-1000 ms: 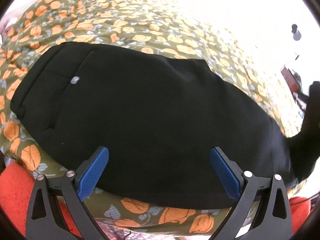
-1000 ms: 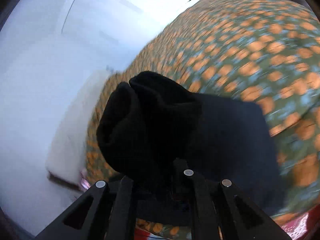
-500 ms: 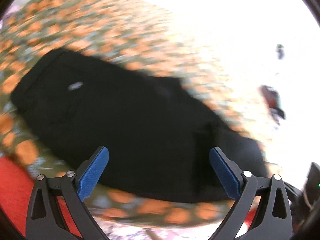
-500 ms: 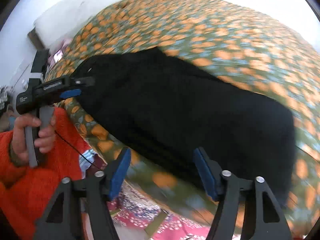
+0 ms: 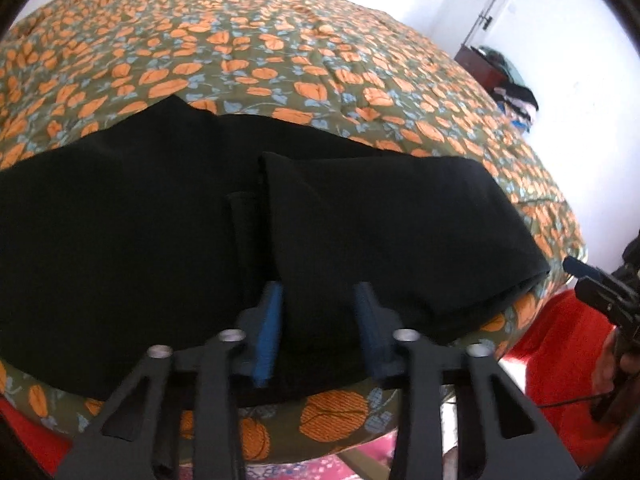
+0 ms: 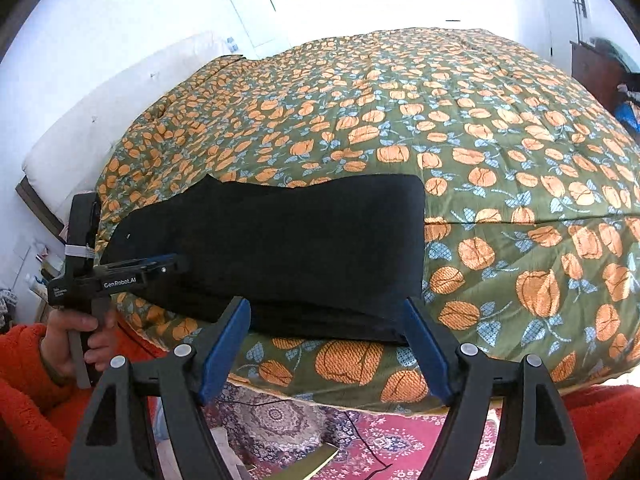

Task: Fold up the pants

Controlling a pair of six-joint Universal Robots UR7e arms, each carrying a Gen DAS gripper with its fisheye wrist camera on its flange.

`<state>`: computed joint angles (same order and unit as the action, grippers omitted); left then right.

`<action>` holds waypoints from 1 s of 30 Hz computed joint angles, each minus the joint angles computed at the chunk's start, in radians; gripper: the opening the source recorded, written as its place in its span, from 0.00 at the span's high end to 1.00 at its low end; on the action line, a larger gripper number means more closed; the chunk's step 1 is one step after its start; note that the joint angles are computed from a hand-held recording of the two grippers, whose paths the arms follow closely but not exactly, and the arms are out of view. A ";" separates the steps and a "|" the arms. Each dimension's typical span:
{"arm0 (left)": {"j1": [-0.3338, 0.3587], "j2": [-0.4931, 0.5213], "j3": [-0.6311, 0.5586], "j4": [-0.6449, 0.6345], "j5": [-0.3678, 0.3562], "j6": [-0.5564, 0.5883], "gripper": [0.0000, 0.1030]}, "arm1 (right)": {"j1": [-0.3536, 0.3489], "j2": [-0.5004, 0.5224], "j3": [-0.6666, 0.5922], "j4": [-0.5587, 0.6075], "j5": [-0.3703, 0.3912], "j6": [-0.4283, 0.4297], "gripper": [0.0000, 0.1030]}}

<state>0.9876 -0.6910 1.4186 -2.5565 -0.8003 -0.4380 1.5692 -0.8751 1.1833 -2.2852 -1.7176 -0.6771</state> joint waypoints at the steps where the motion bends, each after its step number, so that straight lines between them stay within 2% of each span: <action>1: 0.002 0.003 -0.008 0.017 -0.004 -0.008 0.92 | -0.002 0.007 -0.009 0.012 0.003 0.007 0.25; 4: -0.006 -0.034 0.033 -0.030 -0.043 -0.025 0.95 | -0.004 0.022 -0.020 0.015 0.011 0.023 0.25; 6: -0.033 -0.069 0.082 -0.053 -0.027 -0.013 0.95 | -0.005 0.022 -0.018 -0.002 0.016 0.025 0.25; 8: -0.038 -0.090 0.111 -0.015 -0.008 -0.045 0.95 | -0.008 0.016 -0.012 -0.017 0.028 0.026 0.25; 11: -0.001 -0.087 0.112 0.098 -0.033 -0.167 0.95 | -0.013 0.016 -0.015 -0.017 0.034 0.035 0.25; 14: -0.008 -0.082 0.103 0.098 -0.021 -0.156 0.92 | -0.015 0.032 -0.035 0.002 0.022 0.053 0.25; 15: -0.017 -0.083 0.104 0.087 -0.005 -0.147 0.84 | -0.016 0.033 -0.038 0.007 0.022 0.056 0.25; 16: -0.025 -0.087 0.112 0.063 0.008 -0.139 0.63 | -0.016 0.031 -0.035 0.005 0.023 0.055 0.25; 17: -0.031 -0.093 0.123 0.033 0.024 -0.135 0.47 | -0.015 0.027 -0.029 -0.003 0.024 0.051 0.25; 18: -0.038 -0.099 0.139 -0.010 0.052 -0.130 0.21 | -0.015 0.024 -0.023 -0.012 0.025 0.046 0.25; 19: -0.045 -0.101 0.156 -0.066 0.087 -0.117 0.15 | -0.016 0.024 -0.023 -0.015 0.027 0.046 0.25; 21: -0.035 -0.095 0.139 -0.066 0.092 -0.108 0.16 | -0.016 0.027 -0.027 -0.017 0.027 0.051 0.25; 23: -0.009 -0.065 0.078 0.021 0.071 -0.126 0.20 | -0.017 0.030 -0.030 -0.013 0.023 0.054 0.25; 24: 0.006 -0.050 0.042 0.073 0.056 -0.135 0.27 | -0.017 0.031 -0.031 -0.010 0.022 0.055 0.25; 25: 0.021 -0.027 -0.001 0.132 0.030 -0.149 0.42 | -0.017 0.031 -0.031 -0.010 0.022 0.055 0.25; 26: 0.031 -0.015 -0.025 0.171 0.002 -0.162 0.53 | -0.016 0.030 -0.029 -0.014 0.022 0.053 0.25; 27: 0.032 -0.018 -0.026 0.190 -0.005 -0.174 0.73 | -0.015 0.027 -0.023 -0.027 0.023 0.047 0.25; 28: 0.023 -0.011 -0.031 0.203 0.029 -0.181 0.88 | -0.014 0.024 -0.015 -0.041 0.022 0.041 0.25; 30: 0.004 -0.023 -0.012 0.133 0.033 -0.120 0.93 | -0.014 0.017 -0.003 -0.066 0.022 0.035 0.25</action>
